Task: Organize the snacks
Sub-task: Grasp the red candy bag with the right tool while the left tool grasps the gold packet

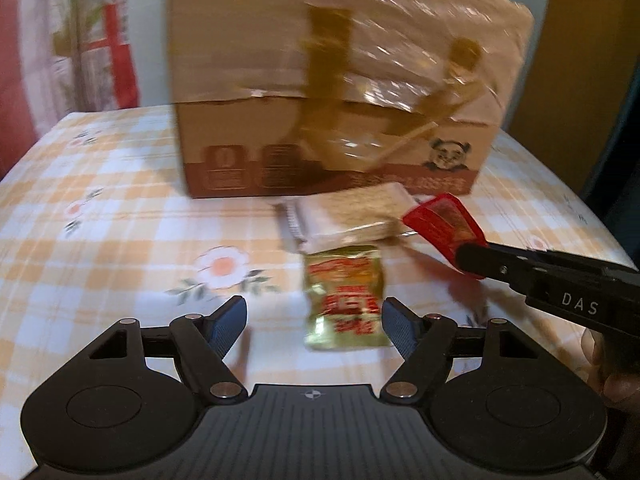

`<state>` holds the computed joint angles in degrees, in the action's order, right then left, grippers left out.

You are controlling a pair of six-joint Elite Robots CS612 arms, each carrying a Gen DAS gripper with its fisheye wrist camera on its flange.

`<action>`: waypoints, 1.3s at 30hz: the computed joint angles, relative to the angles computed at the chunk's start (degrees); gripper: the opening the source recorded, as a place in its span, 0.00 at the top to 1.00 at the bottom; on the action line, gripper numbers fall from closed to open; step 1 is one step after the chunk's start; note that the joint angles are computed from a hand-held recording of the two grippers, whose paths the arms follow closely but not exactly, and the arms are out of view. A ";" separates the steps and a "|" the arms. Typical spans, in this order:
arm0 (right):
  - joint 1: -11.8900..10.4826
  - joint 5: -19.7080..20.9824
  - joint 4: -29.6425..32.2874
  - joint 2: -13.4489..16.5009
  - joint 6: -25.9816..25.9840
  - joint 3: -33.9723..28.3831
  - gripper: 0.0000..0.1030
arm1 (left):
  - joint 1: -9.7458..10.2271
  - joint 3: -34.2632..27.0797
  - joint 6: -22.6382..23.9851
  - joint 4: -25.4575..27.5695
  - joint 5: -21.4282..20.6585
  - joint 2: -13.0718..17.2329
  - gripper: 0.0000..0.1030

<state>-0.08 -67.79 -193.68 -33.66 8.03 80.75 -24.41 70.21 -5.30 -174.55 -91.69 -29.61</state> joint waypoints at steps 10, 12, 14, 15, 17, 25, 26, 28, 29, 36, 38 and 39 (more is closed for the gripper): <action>-0.72 2.90 -0.46 0.44 2.91 -0.38 0.80 | -1.22 -4.54 2.63 5.33 2.51 2.20 0.26; -0.78 3.23 -0.40 0.52 3.12 -0.47 0.80 | -1.45 -4.92 3.05 5.31 3.06 2.45 0.25; -0.81 3.46 -0.23 0.56 3.34 -0.56 0.80 | -1.44 -4.79 3.29 4.97 3.20 2.43 0.25; -0.83 3.58 -0.15 0.59 3.42 -0.62 0.80 | -1.43 -4.60 3.42 4.67 3.09 2.37 0.29; -0.84 3.68 -0.08 0.61 3.57 -0.66 0.80 | -1.34 -3.80 3.92 3.07 2.84 2.08 0.46; -0.91 4.06 -0.18 0.64 4.19 -0.65 0.80 | -0.63 -1.63 1.99 1.20 0.38 1.07 0.57; -0.91 4.09 -0.20 0.67 4.31 -0.69 0.80 | -0.52 -1.55 1.70 1.21 0.14 1.02 0.57; -0.92 4.16 -0.28 0.67 4.52 -0.67 0.80 | -0.34 -1.30 1.06 0.93 -0.29 0.88 0.57; -0.92 4.19 -0.30 0.67 4.55 -0.66 0.80 | -0.26 -1.17 0.84 0.56 -0.53 0.84 0.57; -1.00 4.51 -0.66 0.69 5.29 -0.59 0.80 | -0.15 -0.48 0.23 -1.79 -0.98 0.72 0.57; -1.03 4.59 -0.81 0.70 5.54 -0.55 0.80 | -0.11 -0.34 0.12 -2.10 -1.15 0.71 0.57; -1.03 4.61 -0.87 0.70 5.60 -0.53 0.80 | -0.09 -0.27 0.01 -2.24 -1.25 0.70 0.57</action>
<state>-1.11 -63.18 -194.55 -32.97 13.63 80.22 -24.50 69.94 -5.29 -176.78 -92.94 -28.91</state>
